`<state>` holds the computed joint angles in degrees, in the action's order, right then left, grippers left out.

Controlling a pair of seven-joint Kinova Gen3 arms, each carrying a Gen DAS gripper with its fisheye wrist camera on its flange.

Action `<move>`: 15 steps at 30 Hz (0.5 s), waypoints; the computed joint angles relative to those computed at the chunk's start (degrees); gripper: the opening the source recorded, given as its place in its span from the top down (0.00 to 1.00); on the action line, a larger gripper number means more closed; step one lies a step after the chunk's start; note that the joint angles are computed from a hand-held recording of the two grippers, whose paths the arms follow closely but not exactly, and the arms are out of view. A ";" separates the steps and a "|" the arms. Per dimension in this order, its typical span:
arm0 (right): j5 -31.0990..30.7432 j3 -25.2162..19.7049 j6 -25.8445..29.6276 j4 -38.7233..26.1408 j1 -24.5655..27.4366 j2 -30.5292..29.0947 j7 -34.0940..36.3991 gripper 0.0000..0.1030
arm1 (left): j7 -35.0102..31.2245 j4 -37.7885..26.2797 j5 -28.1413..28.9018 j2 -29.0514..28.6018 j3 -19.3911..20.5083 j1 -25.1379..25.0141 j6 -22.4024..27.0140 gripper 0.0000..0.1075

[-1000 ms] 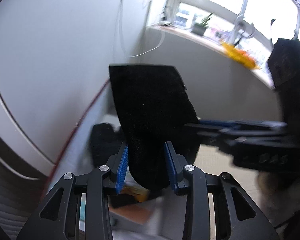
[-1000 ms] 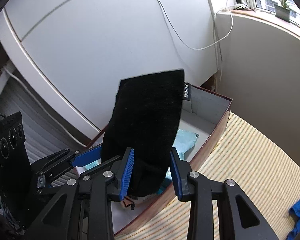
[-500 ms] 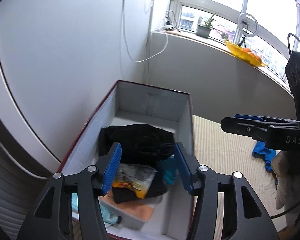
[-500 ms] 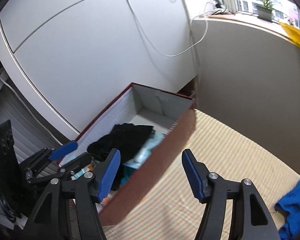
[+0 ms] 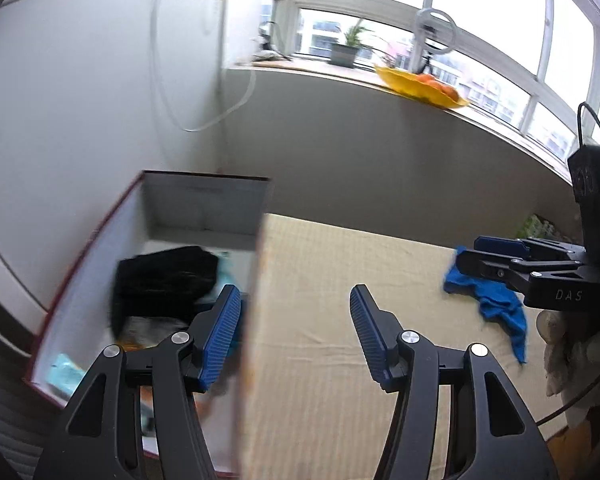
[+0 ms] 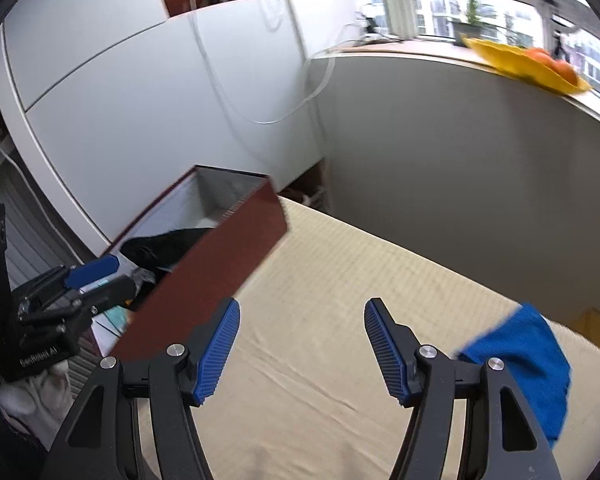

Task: Organize soft objects
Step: 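Move both tools back to the blue towel on the table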

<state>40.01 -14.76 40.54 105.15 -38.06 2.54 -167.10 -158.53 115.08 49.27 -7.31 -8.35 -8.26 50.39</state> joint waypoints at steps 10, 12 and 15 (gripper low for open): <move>-0.82 -5.95 3.15 13.74 6.34 -12.81 -7.57 0.26 | 3.17 1.52 -1.76 2.59 6.44 6.43 0.76 0.48; -2.52 -7.22 5.34 15.50 7.71 -14.79 -7.57 0.25 | 4.39 1.19 -2.37 4.09 8.05 8.11 0.94 0.47; -5.79 -8.03 7.39 17.67 9.85 -16.64 -6.52 0.25 | 6.66 0.75 -3.39 6.16 10.46 10.55 0.59 0.47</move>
